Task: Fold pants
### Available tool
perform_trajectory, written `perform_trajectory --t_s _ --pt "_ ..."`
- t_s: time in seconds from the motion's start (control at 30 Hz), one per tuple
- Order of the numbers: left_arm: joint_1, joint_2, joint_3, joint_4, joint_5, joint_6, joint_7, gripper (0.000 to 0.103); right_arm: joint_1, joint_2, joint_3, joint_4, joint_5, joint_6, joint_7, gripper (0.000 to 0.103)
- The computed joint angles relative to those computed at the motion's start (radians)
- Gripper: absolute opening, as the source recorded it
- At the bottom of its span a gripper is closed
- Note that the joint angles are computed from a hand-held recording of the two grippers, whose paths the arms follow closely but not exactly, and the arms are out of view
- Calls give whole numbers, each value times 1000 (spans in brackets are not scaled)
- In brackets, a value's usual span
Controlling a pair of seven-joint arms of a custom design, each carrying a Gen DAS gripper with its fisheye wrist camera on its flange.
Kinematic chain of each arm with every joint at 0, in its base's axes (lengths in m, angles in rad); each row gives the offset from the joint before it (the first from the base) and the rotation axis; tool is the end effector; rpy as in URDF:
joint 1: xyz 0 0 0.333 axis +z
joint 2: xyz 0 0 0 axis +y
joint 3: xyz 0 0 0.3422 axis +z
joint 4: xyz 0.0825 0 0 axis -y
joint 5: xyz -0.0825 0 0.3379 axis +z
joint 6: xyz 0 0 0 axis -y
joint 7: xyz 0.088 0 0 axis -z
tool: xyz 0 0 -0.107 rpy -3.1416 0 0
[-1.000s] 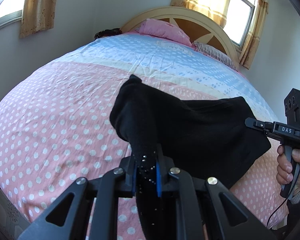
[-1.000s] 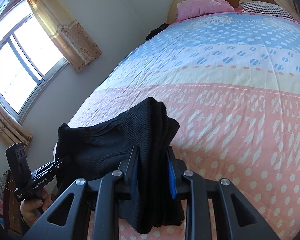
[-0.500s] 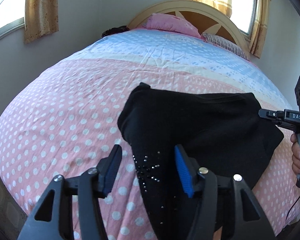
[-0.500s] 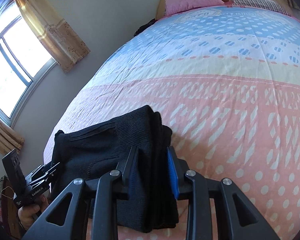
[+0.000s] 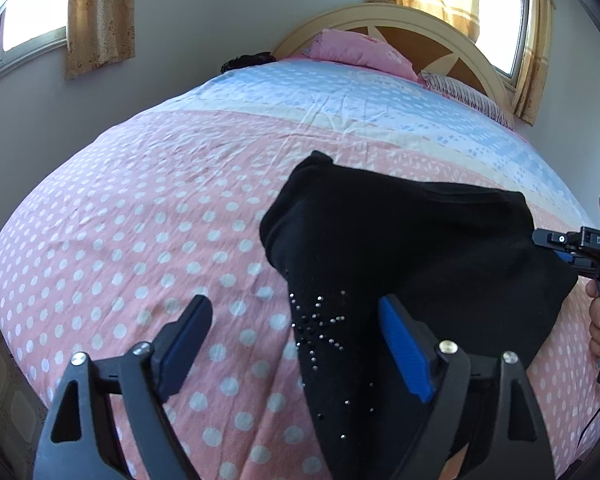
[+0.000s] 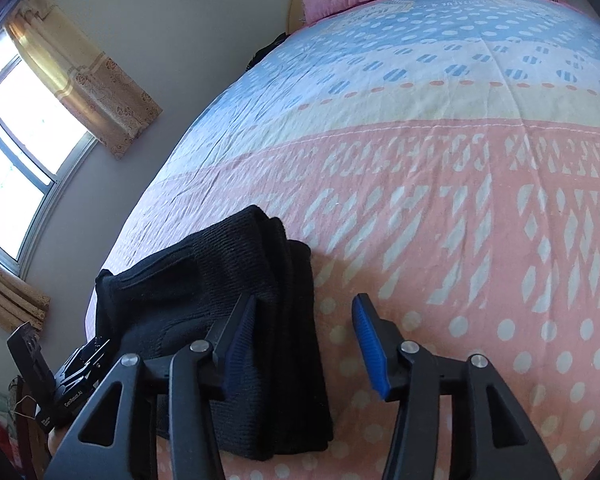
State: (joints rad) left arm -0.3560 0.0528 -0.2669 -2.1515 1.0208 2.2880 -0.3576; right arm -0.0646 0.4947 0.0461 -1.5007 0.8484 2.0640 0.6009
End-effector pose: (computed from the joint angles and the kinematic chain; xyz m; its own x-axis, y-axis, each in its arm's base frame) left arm 0.4383 -0.2887 0.4470 0.5617 -0.8226 0.0885 -0.5580 -0.4556 -0.6936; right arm 0.6801 0.0206 0.4476 0.5779 -0.6709 -0.4647 -0.7892 -0.3142 -0.5277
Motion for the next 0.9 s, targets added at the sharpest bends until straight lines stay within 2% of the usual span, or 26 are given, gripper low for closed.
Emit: perform_trajectory --t_s 0.13,0.2,0.33,0.43,0.5,0.6,0.77,0.9 --pt "-15 -23 -14 0 -23 -48 -12 91 -11 -98 -19 -119 40 129 -78 60" --pt "-29 -32 -27 16 -19 -94 -15 91 -23 -161 -29 -184 67 174 -127 65" --pt "-64 -55 -56 54 28 -182 -50 91 -58 -326 -60 -342 170 225 -323 69" --pt "-91 -66 -79 89 75 -241 -65 93 -76 -439 -106 -437 257 218 -482 71" --pt "-109 -71 -92 111 94 -282 -67 98 -77 -501 -139 -484 283 217 -551 76" --pt "-137 -78 -112 145 134 -334 -69 100 -78 -577 -185 -534 354 210 -645 77" --pt "-174 -64 -129 201 160 -398 -36 103 -81 -641 -242 -567 436 149 -653 77" --pt "-204 -49 -137 232 179 -444 -18 103 -70 -670 -248 -581 447 160 -688 77"
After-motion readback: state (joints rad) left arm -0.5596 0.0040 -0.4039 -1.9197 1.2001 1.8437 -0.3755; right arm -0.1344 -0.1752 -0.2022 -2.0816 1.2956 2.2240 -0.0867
